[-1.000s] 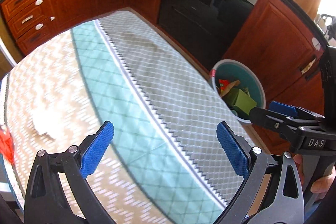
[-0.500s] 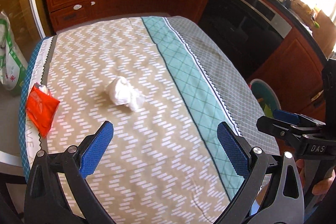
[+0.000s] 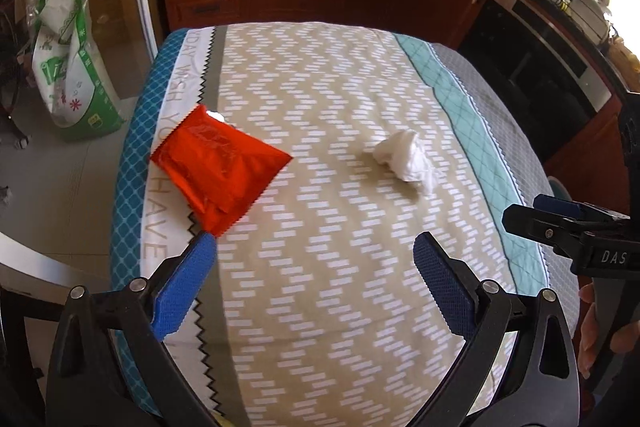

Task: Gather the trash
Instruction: 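Move both tools back over the table toward the red packet and tissue, then grasp the red snack packet with the left tool while the right tool grasps the white tissue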

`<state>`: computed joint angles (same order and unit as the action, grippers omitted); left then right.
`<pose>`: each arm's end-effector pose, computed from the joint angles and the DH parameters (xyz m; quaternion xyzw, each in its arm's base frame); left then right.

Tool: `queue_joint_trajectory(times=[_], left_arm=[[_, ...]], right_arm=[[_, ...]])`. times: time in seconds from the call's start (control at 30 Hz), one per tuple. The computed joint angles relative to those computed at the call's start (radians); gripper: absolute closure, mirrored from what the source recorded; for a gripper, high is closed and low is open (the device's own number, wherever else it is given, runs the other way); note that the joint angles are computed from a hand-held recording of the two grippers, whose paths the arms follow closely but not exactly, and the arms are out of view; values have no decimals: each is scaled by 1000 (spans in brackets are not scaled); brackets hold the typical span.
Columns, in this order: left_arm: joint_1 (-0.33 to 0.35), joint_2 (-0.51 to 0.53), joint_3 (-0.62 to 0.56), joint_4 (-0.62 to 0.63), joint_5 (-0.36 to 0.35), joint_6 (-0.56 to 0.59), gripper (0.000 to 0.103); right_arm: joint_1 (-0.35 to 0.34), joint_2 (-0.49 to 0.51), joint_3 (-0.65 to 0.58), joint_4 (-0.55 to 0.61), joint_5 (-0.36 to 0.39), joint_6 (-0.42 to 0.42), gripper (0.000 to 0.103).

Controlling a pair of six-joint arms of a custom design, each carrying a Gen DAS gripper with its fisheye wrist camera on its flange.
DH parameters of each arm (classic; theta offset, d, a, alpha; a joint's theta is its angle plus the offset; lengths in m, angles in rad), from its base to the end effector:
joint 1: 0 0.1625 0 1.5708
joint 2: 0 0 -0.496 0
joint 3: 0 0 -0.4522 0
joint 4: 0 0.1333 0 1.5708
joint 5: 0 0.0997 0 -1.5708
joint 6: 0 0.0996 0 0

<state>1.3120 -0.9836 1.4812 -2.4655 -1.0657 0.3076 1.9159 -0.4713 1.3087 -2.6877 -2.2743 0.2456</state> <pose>-0.0287 -0.8177 0.3178 0.2179 0.9252 -0.1850 0.2495 0.3562 -0.7873 0.0063 -0.0017 -0.9309 0.2244 0.2883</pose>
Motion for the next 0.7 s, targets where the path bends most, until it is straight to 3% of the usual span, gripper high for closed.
queue_joint_trajectory(times=[0.23, 0.43, 0.63, 0.7], left_arm=[[52, 37, -103, 58, 14, -45, 4], [78, 70, -176, 100, 3, -68, 4], [86, 90, -203, 128, -4, -83, 4], [83, 96, -207, 131, -2, -78, 4]], right_arm=[[-9, 138, -207, 75, -23, -84, 7], [-23, 194, -294, 100, -33, -63, 7], [-25, 222, -331, 97, -32, -98, 26], [-27, 227, -340, 114, -18, -94, 39]])
